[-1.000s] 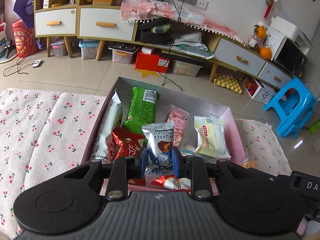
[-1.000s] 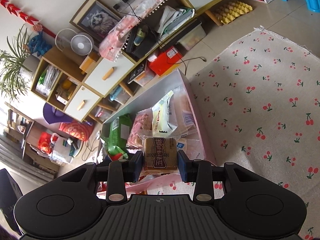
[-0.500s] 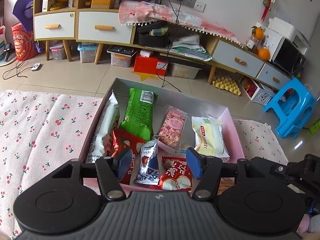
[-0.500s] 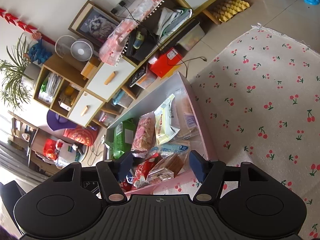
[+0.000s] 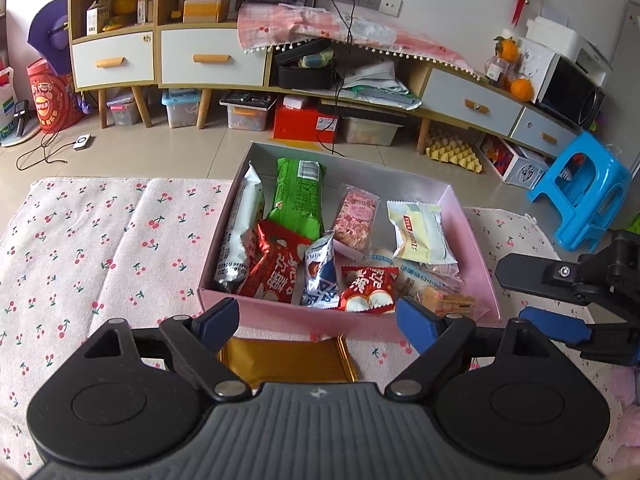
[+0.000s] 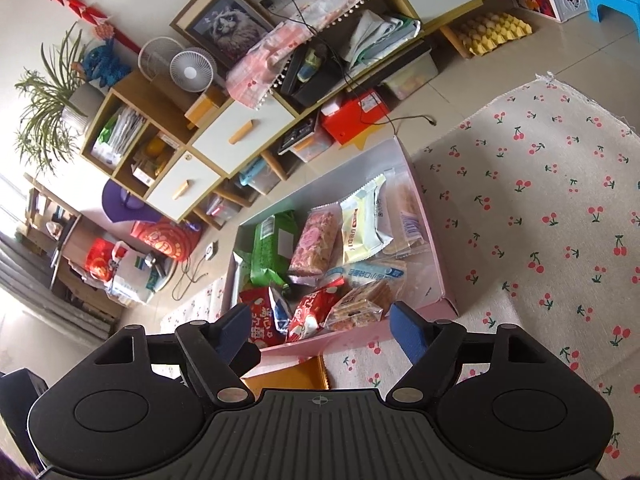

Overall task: Organize snacks
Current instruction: 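Withdraw both tools from the box back over the remaining snacks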

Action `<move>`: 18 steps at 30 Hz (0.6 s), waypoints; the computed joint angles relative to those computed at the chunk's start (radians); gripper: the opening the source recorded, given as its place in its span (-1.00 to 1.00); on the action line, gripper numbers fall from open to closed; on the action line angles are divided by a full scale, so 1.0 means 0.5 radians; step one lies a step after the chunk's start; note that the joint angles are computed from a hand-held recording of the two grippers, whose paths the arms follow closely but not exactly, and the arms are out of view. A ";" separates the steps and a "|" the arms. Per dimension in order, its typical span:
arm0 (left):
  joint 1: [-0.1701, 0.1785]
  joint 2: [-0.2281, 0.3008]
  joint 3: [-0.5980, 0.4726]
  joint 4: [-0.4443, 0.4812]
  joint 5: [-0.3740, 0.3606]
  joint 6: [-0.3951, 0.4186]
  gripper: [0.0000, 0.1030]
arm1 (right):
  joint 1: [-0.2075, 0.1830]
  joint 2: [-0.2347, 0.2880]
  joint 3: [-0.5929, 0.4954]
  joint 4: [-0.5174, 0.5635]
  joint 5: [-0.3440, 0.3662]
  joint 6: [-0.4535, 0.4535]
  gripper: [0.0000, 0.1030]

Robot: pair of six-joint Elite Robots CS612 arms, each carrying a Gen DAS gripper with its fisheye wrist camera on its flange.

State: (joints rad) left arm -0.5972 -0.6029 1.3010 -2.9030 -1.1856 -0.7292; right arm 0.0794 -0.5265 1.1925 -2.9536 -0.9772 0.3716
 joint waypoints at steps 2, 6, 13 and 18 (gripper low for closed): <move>-0.006 -0.024 0.041 -0.004 -0.001 -0.012 0.73 | 0.004 -0.024 0.025 0.034 -0.016 -0.063 0.51; -0.019 -0.074 0.118 0.000 0.002 -0.030 0.82 | 0.009 -0.066 0.079 0.080 -0.059 -0.208 0.51; -0.053 -0.129 0.218 0.047 -0.008 -0.055 0.92 | 0.010 -0.144 0.207 0.100 -0.121 -0.447 0.66; -0.067 -0.133 0.257 0.033 -0.067 -0.061 0.92 | 0.013 -0.194 0.291 0.153 -0.168 -0.661 0.66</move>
